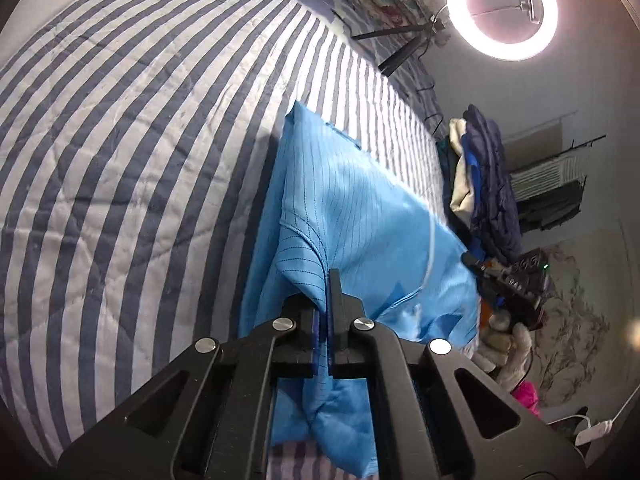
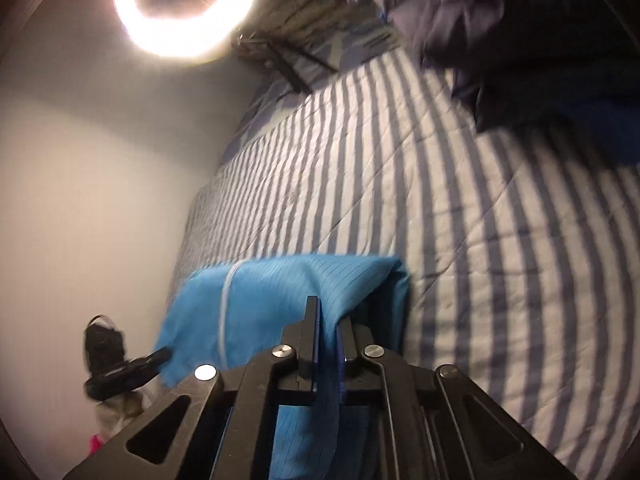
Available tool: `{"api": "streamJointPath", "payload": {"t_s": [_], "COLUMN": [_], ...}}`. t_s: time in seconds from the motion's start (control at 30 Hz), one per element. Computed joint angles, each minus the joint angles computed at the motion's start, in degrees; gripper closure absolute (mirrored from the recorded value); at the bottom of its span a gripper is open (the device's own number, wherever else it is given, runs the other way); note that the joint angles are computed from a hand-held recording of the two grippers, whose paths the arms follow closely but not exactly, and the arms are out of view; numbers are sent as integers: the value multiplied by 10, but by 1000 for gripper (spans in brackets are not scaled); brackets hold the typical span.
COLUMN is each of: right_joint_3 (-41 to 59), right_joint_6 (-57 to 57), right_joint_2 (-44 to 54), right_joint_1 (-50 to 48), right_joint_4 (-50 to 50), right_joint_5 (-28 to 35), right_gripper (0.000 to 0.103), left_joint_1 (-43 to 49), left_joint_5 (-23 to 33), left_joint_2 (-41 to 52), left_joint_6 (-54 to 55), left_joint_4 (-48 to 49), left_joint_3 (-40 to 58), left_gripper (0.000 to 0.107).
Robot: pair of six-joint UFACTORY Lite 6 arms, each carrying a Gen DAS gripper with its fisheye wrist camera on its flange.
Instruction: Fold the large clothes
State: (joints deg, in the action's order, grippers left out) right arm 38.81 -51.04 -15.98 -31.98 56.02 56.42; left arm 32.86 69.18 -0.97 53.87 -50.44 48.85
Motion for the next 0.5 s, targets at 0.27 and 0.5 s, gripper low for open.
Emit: {"api": "streamJointPath", "payload": {"t_s": [0.27, 0.5], "right_joint_3": [-42, -123], "right_joint_6": [-11, 4], "right_joint_2": [-29, -77], "right_joint_1": [-61, -37], "right_joint_4": [-22, -111], "right_joint_5": [118, 88], "right_gripper": [52, 98], "left_joint_1": [8, 10], "left_joint_5": [5, -25], "left_joint_2": [11, -10], "left_joint_6": [14, 38], "left_joint_4": [2, 43], "left_joint_3": [-8, -50], "left_gripper": [107, 107]}}
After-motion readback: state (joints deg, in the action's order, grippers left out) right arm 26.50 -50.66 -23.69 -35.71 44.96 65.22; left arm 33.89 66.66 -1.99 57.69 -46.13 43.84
